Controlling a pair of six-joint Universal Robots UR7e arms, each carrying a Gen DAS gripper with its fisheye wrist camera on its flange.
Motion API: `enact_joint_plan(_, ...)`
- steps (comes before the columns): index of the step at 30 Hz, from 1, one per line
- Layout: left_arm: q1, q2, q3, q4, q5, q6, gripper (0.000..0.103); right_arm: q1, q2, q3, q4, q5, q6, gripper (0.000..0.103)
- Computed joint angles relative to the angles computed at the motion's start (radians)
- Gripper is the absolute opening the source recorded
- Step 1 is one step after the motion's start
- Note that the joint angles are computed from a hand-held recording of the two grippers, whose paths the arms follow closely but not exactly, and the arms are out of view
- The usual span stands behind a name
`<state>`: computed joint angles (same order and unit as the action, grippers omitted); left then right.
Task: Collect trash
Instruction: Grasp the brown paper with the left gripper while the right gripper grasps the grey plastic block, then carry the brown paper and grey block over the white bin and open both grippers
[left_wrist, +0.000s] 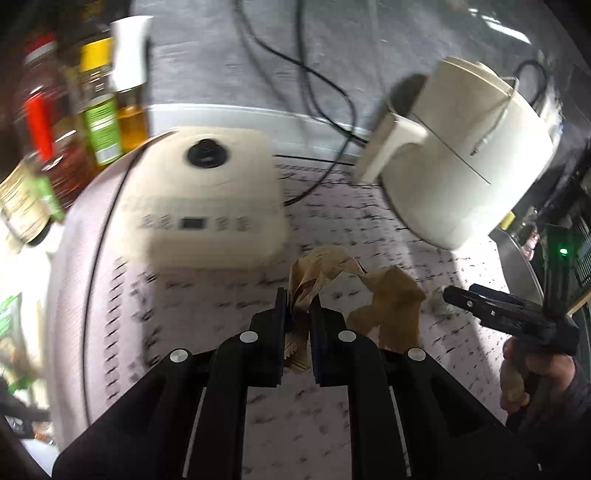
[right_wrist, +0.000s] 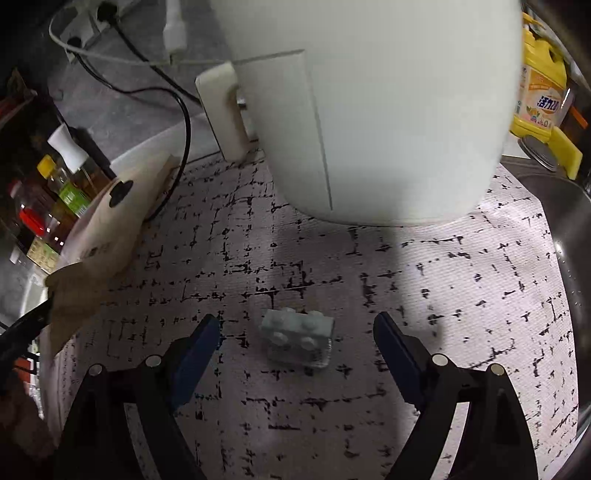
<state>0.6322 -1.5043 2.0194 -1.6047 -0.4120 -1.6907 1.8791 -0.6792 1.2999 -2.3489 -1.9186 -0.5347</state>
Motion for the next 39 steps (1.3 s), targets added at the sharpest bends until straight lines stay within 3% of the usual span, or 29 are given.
enact_joint_plan(3,-0.029,-0.041,0.019,0.106,-0.017,-0.107,0.012,0.008,0.011,0.014,-0.028,-0.048,0.021,0.044)
enact_joint_plan(4,-0.035,-0.052,0.026,0.118,-0.021,-0.121,0.012,0.008,0.011,0.013,-0.014,-0.06,0.054,0.042)
enact_joint_plan(7,-0.047,-0.074,0.049,0.101,-0.025,-0.103,0.012,0.007,-0.025,0.057,-0.052,-0.043,0.074,0.042)
enact_joint_plan(11,-0.057,-0.083,0.084,-0.019,-0.018,0.014,0.012,0.002,-0.088,0.119,-0.086,-0.015,0.087,0.042)
enact_joint_plan(19,-0.034,-0.025,0.16,-0.543,-0.056,0.496,0.012,-0.006,-0.277,0.314,-0.181,-0.05,0.168,0.042)
enact_joint_plan(23,-0.007,0.056,0.159,-0.799,-0.126,0.722,0.012,-0.027,-0.384,0.399,-0.189,-0.078,0.196,0.042)
enact_joint_plan(26,0.007,0.117,0.138,-0.913,-0.185,0.833,0.012,-0.04,-0.446,0.451,-0.21,-0.117,0.224,0.042)
enact_joint_plan(32,0.017,0.235,0.082,-1.061,-0.284,0.987,0.012,-0.076,-0.553,0.514,-0.244,-0.171,0.277,0.042)
enact_joint_plan(39,0.004,0.36,0.024,-1.154,-0.373,1.058,0.012,-0.13,-0.661,0.563,-0.257,-0.219,0.301,0.043)
